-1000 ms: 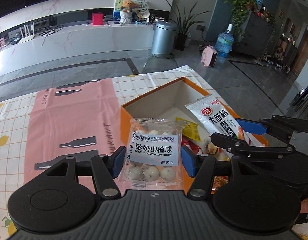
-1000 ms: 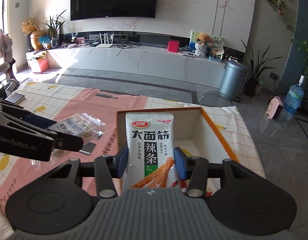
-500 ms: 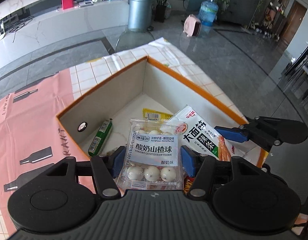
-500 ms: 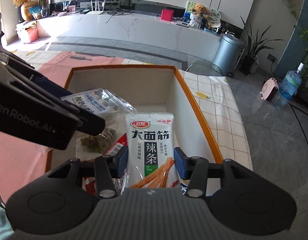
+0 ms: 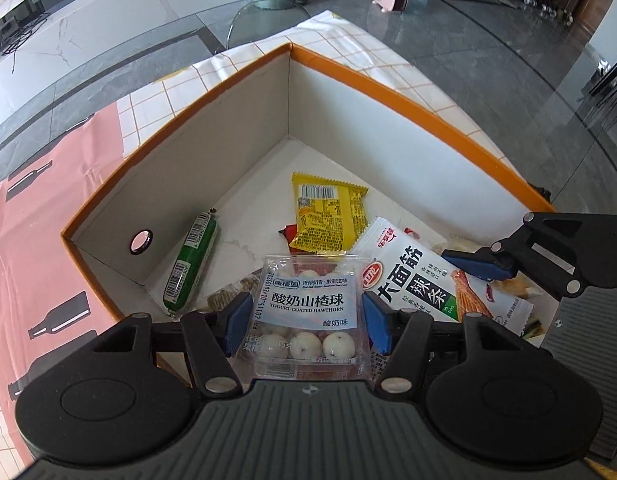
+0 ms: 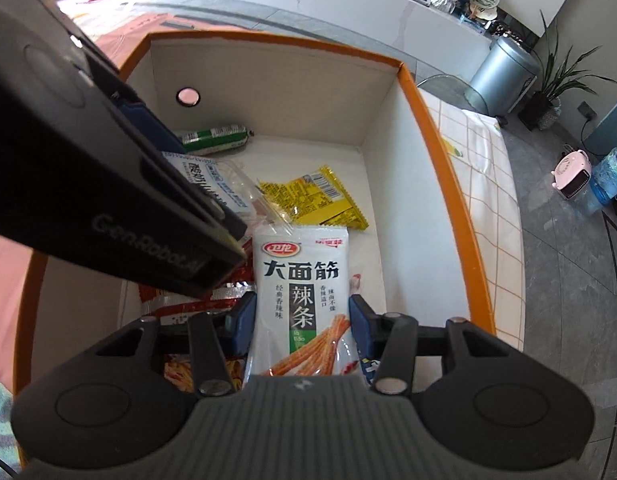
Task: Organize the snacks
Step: 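Carry both packs into the orange box and open both tools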
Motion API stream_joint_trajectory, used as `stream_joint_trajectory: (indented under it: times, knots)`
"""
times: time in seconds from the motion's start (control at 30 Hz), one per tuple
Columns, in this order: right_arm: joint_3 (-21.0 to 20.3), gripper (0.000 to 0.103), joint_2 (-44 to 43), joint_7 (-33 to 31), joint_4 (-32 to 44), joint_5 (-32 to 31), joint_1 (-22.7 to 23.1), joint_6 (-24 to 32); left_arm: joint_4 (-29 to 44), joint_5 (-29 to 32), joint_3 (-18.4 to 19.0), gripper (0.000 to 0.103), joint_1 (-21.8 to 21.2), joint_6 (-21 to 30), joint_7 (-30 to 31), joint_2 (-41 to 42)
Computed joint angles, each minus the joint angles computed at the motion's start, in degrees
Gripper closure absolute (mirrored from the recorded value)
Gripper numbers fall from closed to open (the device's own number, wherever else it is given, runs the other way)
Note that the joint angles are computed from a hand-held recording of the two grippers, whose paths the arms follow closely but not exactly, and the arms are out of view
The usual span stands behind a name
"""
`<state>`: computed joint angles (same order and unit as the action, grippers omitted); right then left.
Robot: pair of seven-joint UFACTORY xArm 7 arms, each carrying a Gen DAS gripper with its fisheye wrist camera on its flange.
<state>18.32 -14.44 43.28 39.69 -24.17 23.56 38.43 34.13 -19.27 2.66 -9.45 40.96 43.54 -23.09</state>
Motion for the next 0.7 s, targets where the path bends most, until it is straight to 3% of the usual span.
stream_joint_trajectory:
  times: [0.37, 0.53, 0.7]
  knots:
    - [-0.48, 0.051, 1.22, -1.01, 0.91, 0.14, 0.25, 1.93, -1.02, 3.44, -0.79, 0.032, -0.01, -1.89, 0.31, -0.05]
    - [-0.28, 0.032, 0.97, 0.33, 1.44, -0.82, 0.06, 3.20, -1.14, 0.23, 1.36, 0.029, -0.69, -1.37, 2.65, -2.04]
    - [-0.49, 0.023, -1.68, 2.14, 0.68, 1.17, 0.07, 2.95, -1.93, -2.14, 3.18, 0.026, -0.84, 0.87, 5.76, -6.78]
